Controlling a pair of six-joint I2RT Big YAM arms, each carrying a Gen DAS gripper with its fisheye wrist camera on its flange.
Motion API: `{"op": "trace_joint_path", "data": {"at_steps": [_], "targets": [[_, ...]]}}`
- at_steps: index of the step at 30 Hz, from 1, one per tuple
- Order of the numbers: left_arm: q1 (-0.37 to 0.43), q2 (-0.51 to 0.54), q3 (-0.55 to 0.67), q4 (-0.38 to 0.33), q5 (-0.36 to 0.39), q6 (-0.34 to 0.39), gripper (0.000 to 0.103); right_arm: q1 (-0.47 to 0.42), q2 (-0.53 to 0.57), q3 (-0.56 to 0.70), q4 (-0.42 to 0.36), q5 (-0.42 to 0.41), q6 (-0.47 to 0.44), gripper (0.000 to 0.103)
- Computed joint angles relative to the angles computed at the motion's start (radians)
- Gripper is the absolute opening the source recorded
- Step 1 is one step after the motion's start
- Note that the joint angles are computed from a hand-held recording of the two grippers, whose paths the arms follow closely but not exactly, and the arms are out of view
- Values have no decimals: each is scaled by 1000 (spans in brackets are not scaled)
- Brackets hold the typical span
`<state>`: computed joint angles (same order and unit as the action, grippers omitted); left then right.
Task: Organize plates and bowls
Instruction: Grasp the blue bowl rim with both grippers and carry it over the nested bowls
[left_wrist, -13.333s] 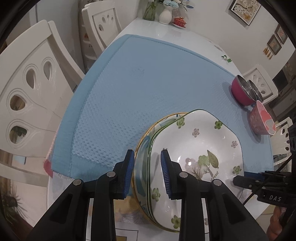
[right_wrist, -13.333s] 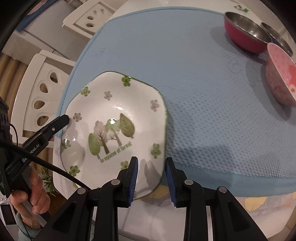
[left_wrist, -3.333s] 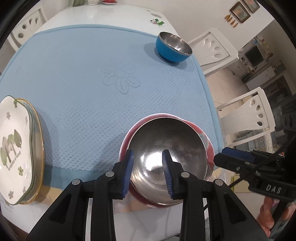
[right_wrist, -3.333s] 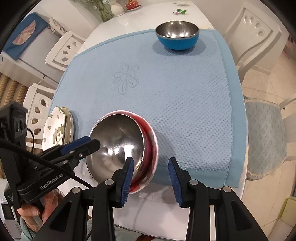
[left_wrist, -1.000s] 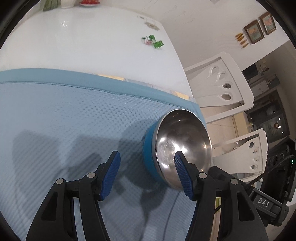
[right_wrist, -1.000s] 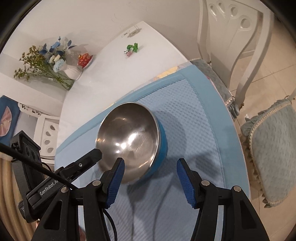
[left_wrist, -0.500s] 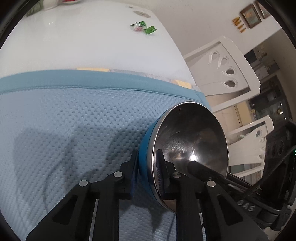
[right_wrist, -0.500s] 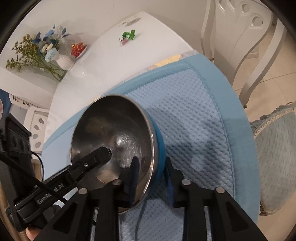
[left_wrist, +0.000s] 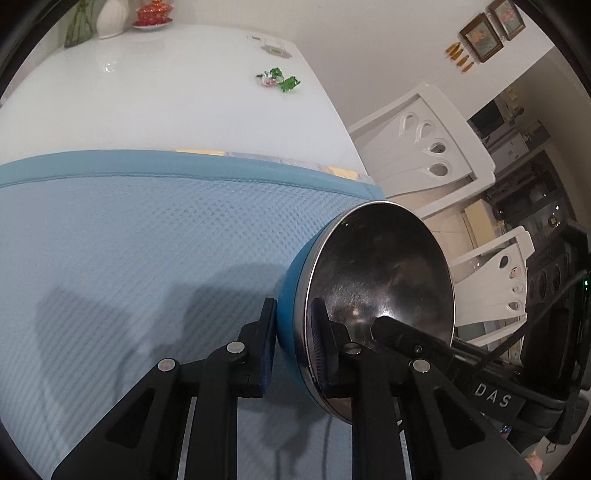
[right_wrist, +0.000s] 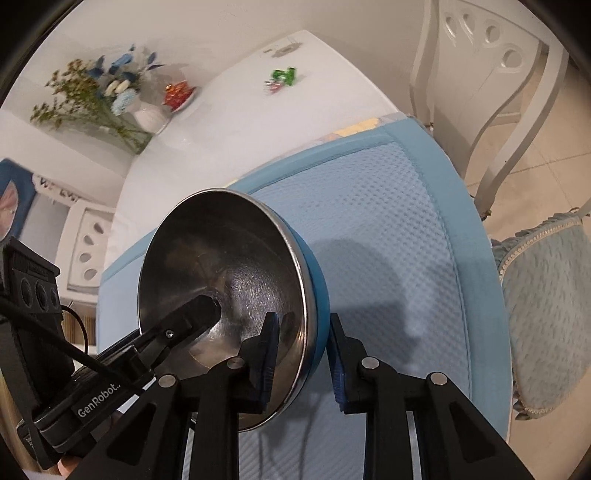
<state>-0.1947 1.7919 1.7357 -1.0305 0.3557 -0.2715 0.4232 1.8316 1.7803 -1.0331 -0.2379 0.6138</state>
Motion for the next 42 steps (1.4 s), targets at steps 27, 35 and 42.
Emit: {"op": "trace_joint_path", "data": {"at_steps": [27, 35, 42], "targets": [[-36, -609, -492, 15, -149, -128, 15, 285, -372, -250, -42, 170, -42, 27], [-62, -680, -533, 22, -128, -147, 15, 252, -463, -357, 43, 57, -37, 27], [-118, -714, -591, -4, -166, -187, 15, 285, -454, -379, -34, 79, -24, 27]]}}
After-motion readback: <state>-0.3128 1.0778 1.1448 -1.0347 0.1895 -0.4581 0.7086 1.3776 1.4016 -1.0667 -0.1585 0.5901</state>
